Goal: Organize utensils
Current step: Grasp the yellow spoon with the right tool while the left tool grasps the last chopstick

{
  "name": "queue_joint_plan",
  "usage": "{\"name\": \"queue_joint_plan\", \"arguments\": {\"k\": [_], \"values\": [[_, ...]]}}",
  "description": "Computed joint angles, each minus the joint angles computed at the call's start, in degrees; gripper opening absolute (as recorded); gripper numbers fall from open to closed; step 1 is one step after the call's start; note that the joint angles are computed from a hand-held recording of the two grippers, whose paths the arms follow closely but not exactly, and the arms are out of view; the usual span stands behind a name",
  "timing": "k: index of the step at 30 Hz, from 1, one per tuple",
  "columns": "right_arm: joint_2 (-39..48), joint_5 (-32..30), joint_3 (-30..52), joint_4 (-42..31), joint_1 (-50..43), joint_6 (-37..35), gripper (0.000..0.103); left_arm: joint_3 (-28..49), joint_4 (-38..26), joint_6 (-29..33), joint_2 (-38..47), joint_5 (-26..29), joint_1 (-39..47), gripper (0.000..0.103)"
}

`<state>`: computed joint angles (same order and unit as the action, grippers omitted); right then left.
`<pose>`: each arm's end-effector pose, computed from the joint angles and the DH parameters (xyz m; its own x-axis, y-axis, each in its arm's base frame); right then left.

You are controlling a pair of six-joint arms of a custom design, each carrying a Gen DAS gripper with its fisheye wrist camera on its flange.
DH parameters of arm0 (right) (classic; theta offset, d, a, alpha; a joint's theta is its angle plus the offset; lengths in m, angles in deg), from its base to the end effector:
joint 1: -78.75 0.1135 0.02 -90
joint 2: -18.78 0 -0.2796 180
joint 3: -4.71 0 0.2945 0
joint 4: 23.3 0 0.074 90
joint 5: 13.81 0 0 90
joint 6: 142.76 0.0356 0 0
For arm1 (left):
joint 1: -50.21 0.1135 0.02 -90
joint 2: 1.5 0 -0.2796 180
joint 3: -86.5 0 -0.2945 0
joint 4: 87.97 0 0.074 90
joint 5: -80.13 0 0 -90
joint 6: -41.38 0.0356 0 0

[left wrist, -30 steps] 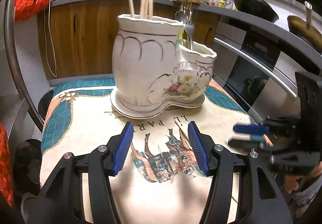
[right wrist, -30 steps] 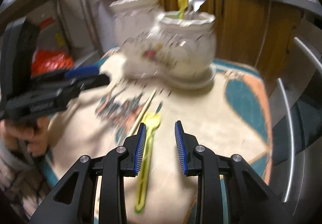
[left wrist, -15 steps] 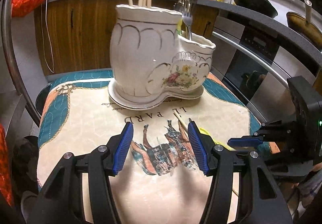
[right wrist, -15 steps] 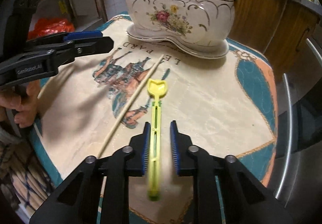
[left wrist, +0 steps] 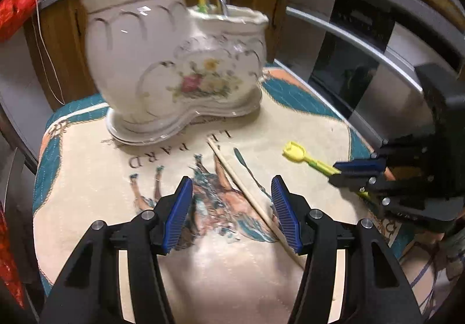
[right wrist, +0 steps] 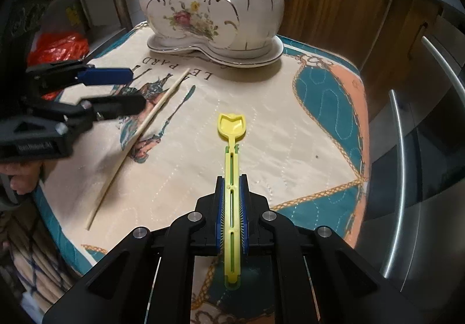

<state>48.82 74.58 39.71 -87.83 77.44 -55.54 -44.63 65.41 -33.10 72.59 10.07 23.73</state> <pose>0.1268 -0.0019 0.1844 -0.8614 -0.0288 -0.5071 -0.0332 0.9994 -0.0004 0.2418 -0.1340 0.1724 -0.5155 0.5378 -0.6671 0.7739 0.6264 -0.0931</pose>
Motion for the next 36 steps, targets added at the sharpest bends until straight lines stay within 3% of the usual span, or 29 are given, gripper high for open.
{"name": "queue_joint_plan", "arguments": {"k": [4, 6, 7, 8, 10, 12, 20, 25, 28, 34, 36], "values": [[2.97, 1.02, 1.76, -0.57, 1.05, -1.04, 0.012, 0.93, -0.89, -1.21, 2.41, -4.40, -3.41, 0.056], [6.07, 3.25, 3.21, -0.50, 2.89, -1.53, 0.020, 0.86, -0.46, -1.49, 3.30, -6.94, -5.05, 0.055], [7.35, 3.61, 3.95, -0.68, 3.07, -2.08, 0.023, 0.33, 0.29, -1.37, 3.10, -8.59, -5.88, 0.052], [8.42, 3.47, 4.51, -0.67, 2.92, -2.75, 0.027, -0.10, 0.71, -0.88, 2.76, -9.72, -6.45, 0.041], [10.54, 3.13, 5.43, -0.78, 2.40, -4.05, 0.027, 0.00, -0.31, -0.04, 2.35, -9.55, -6.73, 0.030], [12.27, 2.58, 6.27, -1.01, 1.94, -5.06, 0.027, 0.43, -2.19, 1.74, 2.08, -9.33, -6.41, 0.023], [23.19, 1.82, 12.77, -4.91, 1.48, -7.68, 0.027, 7.83, -17.39, 15.34, 4.73, -9.38, -4.53, 0.022], [28.81, 2.01, 16.27, -7.53, 2.36, -7.47, 0.027, 14.77, -24.35, 17.05, 10.25, -11.79, -6.06, 0.022], [29.28, 2.08, 16.62, -8.18, 2.80, -6.78, 0.026, 16.14, -25.51, 17.28, 11.29, -12.10, -6.02, 0.023], [26.83, 1.23, 15.33, -7.94, 3.68, -5.83, 0.012, 16.29, -24.57, 16.53, 11.69, -10.90, -5.63, 0.021], [25.14, 1.67, 14.40, -7.69, 4.55, -4.90, 0.010, 14.63, -23.83, 17.61, 10.05, -10.62, -4.48, 0.004]]}}
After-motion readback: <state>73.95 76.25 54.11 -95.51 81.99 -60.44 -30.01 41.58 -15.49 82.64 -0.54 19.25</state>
